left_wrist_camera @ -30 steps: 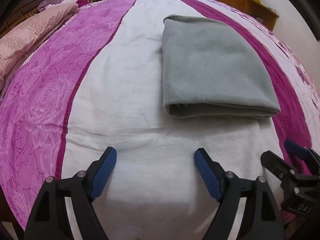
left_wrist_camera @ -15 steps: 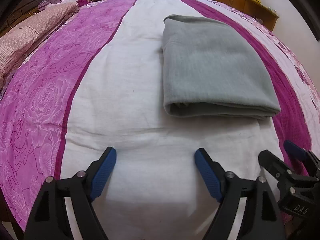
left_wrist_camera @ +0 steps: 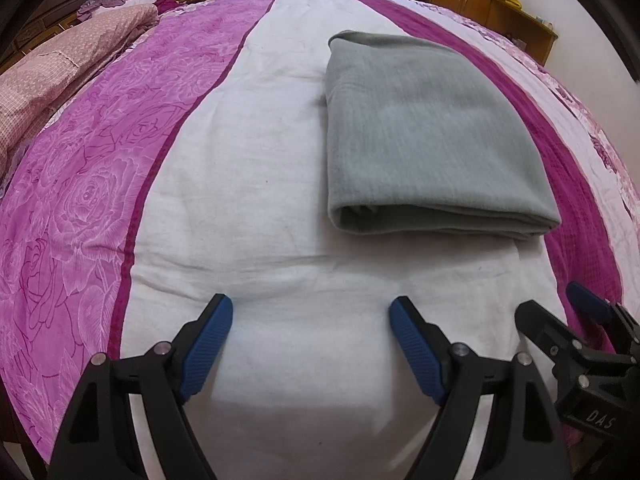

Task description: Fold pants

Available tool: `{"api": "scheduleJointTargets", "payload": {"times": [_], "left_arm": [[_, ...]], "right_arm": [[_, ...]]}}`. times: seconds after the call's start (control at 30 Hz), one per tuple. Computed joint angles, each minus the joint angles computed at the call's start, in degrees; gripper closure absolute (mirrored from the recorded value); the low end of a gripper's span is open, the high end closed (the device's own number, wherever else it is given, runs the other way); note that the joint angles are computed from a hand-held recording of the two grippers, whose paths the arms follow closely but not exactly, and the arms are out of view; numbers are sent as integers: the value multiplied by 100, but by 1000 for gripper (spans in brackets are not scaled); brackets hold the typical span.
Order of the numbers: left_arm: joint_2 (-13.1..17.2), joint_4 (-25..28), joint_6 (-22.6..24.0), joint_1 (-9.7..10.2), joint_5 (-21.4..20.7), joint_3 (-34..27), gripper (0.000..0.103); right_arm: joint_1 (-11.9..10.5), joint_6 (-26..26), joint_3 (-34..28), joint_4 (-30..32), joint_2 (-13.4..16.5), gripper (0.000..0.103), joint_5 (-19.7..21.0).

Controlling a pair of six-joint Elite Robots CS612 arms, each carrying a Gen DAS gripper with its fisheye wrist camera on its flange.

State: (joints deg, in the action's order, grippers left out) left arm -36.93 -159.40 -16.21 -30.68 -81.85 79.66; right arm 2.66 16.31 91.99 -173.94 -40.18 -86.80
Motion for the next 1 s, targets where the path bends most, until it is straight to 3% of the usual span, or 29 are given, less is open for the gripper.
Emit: {"api": "scheduleJointTargets", "payload": {"times": [1.0], "left_arm": [[-18,20,22,-20,77,30,18]], "right_arm": [[21,-21,-69,11,42,6,-57]]}}
